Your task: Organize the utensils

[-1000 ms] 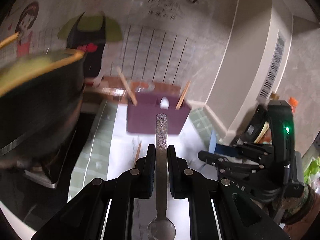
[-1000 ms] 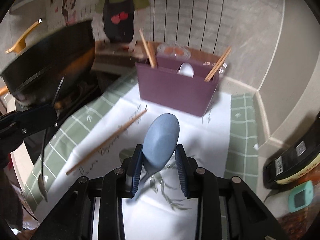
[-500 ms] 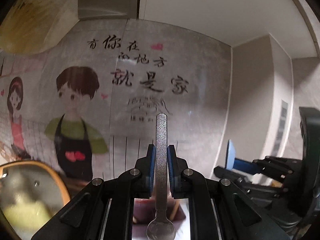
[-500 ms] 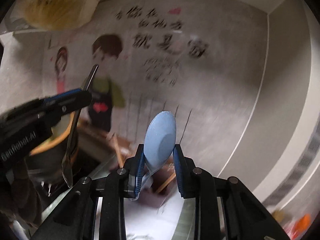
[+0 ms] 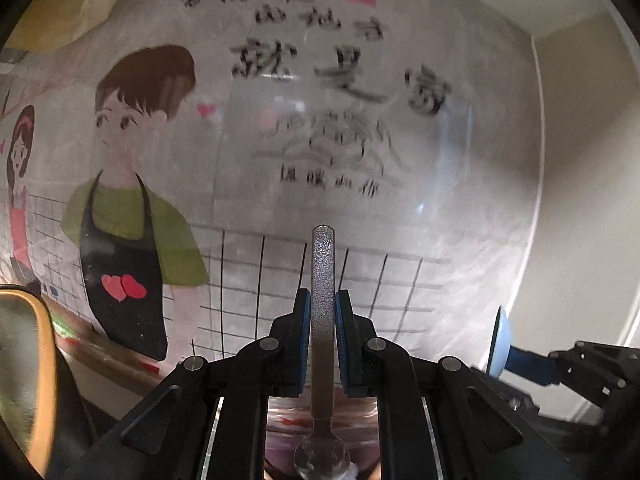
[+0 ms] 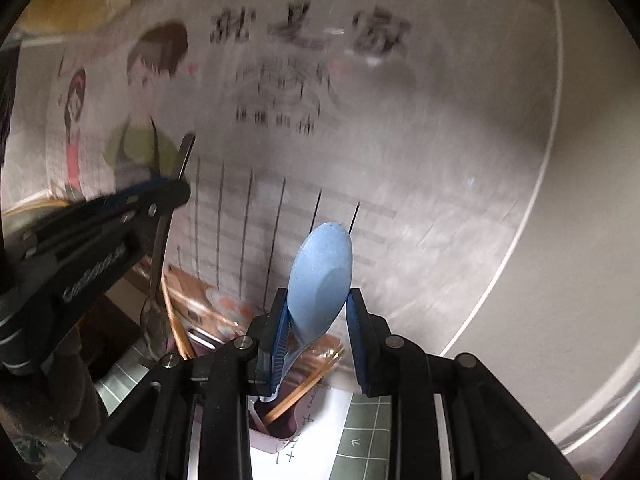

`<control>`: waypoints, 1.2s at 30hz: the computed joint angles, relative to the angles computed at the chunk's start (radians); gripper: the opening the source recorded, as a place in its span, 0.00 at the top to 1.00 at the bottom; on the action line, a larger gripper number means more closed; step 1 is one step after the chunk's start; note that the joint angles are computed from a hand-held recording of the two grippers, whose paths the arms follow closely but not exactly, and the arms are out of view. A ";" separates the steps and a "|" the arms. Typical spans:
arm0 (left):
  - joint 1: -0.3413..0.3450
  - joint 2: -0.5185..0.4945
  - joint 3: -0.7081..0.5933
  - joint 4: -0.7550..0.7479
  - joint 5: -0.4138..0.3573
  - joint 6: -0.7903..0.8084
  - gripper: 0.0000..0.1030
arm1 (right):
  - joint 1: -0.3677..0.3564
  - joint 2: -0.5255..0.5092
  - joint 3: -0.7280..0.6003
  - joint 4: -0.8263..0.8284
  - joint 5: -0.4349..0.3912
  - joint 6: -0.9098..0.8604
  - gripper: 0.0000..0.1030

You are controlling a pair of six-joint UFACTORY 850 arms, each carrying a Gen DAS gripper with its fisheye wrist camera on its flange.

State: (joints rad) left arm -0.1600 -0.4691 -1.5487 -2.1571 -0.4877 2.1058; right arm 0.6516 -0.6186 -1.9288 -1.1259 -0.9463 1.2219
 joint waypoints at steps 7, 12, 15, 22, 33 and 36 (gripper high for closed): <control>-0.026 -0.111 -0.062 0.182 0.128 -0.157 0.88 | -0.050 -0.049 0.045 0.110 0.086 -0.018 0.75; -0.028 -0.156 -0.086 0.389 0.169 -0.356 0.88 | -0.071 -0.083 0.064 0.209 0.140 -0.047 0.75; -0.030 -0.167 -0.087 0.529 0.174 -0.486 0.86 | -0.078 -0.093 0.078 0.276 0.176 -0.080 0.75; 0.001 -0.137 -0.053 0.771 0.116 -0.770 0.51 | -0.098 -0.051 0.145 0.434 0.275 -0.104 0.59; 0.116 0.127 0.259 0.685 0.030 -0.640 0.06 | 0.025 0.141 0.368 0.229 0.243 0.206 0.39; 0.144 0.206 0.356 0.703 0.039 -0.579 0.01 | 0.073 0.184 0.426 0.173 0.209 0.301 0.37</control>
State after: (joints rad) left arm -0.0164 -0.2630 -1.1927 -1.4545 -0.4483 1.5268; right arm 0.7242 -0.4346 -1.5028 -0.9524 -0.7369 1.5225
